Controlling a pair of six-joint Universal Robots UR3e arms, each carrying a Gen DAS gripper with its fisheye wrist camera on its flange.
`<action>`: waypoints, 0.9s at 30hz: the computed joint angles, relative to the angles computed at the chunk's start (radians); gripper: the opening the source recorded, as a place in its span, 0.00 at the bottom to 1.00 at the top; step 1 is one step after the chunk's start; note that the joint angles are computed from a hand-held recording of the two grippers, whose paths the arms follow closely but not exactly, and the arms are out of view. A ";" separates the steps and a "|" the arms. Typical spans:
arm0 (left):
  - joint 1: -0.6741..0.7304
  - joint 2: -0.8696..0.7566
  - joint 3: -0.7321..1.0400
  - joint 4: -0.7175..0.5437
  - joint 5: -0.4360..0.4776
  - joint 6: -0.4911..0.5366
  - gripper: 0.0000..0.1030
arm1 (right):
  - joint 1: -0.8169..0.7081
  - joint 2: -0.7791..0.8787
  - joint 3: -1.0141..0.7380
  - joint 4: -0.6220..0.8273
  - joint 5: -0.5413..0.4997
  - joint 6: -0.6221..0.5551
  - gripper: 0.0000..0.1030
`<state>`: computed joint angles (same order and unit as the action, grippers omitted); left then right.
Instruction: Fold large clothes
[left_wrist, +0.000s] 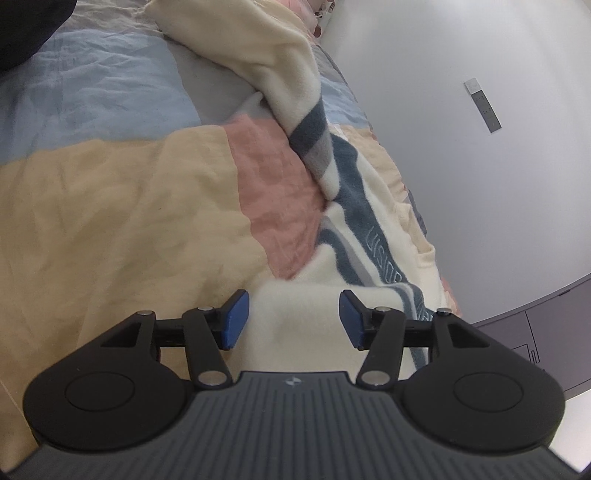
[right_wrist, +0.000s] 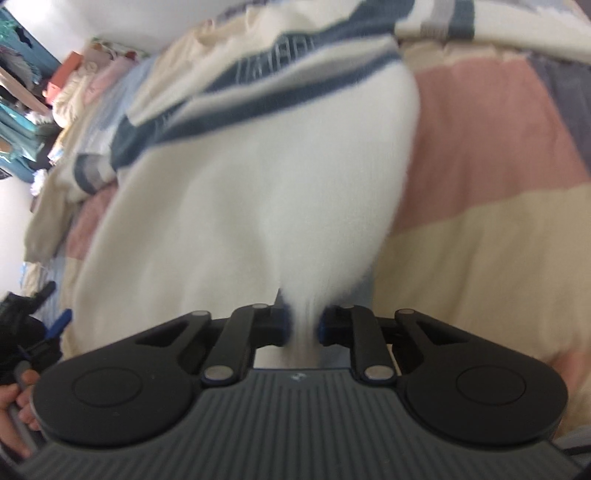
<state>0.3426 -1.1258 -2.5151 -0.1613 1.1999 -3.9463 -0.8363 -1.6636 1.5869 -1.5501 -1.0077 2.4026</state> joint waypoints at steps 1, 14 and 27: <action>-0.009 -0.007 0.003 0.009 0.012 -0.002 0.58 | -0.017 0.001 -0.025 0.021 0.007 -0.022 0.15; -0.222 -0.323 0.140 0.057 -0.005 0.005 0.58 | -0.132 0.077 -0.103 -0.030 0.022 -0.056 0.14; -0.492 -0.280 0.197 -0.074 0.143 -0.107 0.11 | -0.140 0.050 -0.096 0.033 0.029 -0.157 0.14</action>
